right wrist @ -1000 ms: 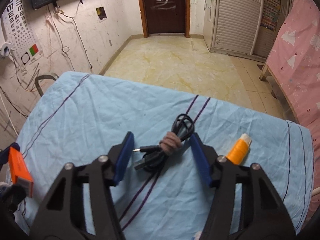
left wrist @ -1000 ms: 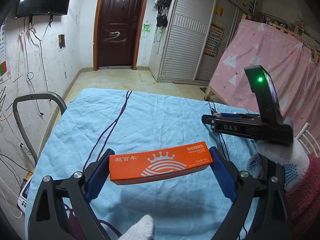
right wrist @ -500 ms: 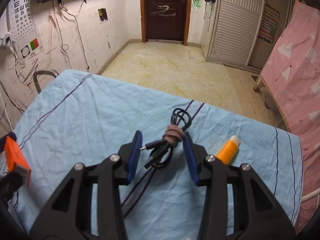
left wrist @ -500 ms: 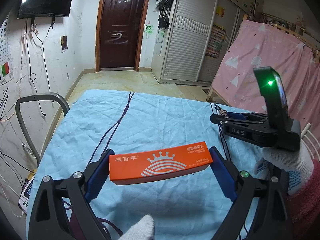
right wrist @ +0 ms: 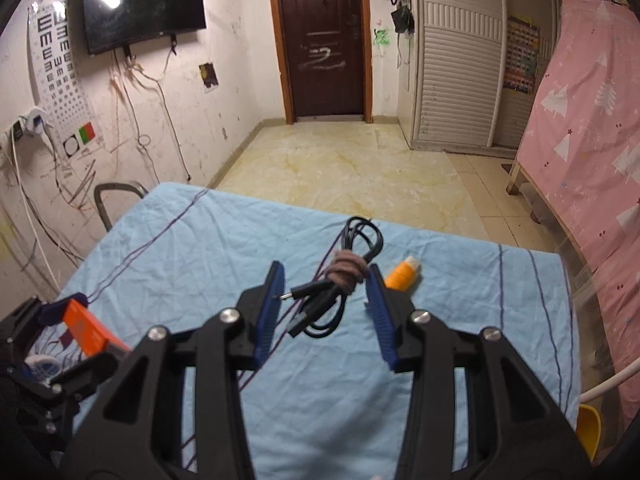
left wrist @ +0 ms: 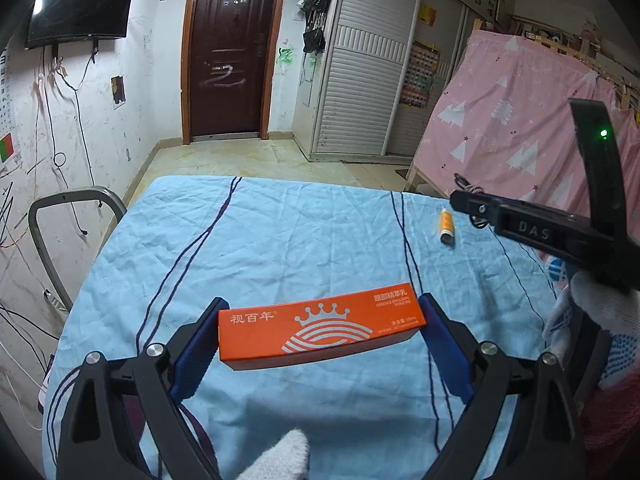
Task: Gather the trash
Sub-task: 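Carry the box and cable over the yellow bin and release both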
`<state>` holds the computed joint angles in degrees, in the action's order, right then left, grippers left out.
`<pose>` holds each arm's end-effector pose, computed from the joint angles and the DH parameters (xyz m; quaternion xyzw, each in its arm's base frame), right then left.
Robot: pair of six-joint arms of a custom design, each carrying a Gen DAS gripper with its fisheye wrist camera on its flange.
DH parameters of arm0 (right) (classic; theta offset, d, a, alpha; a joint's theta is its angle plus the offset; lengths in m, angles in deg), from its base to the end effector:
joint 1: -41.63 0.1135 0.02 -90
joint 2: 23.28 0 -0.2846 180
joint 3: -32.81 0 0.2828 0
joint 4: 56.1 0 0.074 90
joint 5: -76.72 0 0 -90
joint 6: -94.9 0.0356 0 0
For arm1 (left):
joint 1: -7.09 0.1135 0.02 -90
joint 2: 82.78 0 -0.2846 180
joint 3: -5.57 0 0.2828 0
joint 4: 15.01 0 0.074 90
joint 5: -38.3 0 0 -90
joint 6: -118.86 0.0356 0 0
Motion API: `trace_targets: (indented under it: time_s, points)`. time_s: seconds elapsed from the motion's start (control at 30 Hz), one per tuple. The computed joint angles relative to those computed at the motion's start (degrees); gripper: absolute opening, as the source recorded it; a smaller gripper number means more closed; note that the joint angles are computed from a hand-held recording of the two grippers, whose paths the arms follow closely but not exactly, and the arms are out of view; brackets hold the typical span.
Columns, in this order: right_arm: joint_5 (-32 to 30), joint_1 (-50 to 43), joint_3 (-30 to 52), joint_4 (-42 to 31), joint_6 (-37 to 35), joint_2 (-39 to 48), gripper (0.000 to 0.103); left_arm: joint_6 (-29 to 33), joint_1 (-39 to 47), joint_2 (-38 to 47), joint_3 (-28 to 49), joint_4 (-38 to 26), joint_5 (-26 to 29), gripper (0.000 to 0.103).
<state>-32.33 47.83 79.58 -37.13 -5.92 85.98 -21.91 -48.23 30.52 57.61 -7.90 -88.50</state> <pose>0.3194 0.0464 0.0572 -0.1987 0.8866 0.1362 0.3950 0.2045 -0.2581 0.0438 -0.0612 0.9060 -0.0528 0.4156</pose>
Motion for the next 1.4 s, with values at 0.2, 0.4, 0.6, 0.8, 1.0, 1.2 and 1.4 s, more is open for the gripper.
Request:
trace_targets:
  time_s: [0.2, 0.4, 0.6, 0.8, 1.0, 1.2, 1.4]
  points:
    - [-6.2, -7.27, -4.91, 1.43, -0.61, -6.09, 0.04, -0.47, -3.13, -0.06, 3.96, -5.74, -2.16, 0.085]
    - [-13.0, -15.89, -7.99, 1.82, -2.02, -9.46, 0.04, -0.1, -5.91, 0.99, 8.95, -11.03, -3.77, 0.085]
    - [-20.87, -25.66, -9.01, 0.57, -4.09, -10.89, 0.04, 1.24, -8.28, 3.92, 15.95, -16.54, -4.62, 0.085]
    - [-27.84, -35.66, -7.83, -2.82, -8.33, -9.82, 0.04, 3.34, -10.58, 8.46, 24.84, -21.9, -4.97, 0.085]
    - [-33.23, -44.71, -4.19, -7.52, -12.57, -6.5, 0.041, 6.01, -12.76, 14.43, 35.56, -27.46, -4.65, 0.085]
    - [-36.09, -52.3, 1.34, -12.58, -17.14, -0.34, 0.041, 7.95, -14.13, 20.22, 45.05, -31.92, -3.31, 0.085]
    - [-37.58, -58.0, 6.89, -16.66, -20.3, 5.89, 0.041, 9.9, -15.26, 25.83, 54.48, -36.69, -2.03, 0.085]
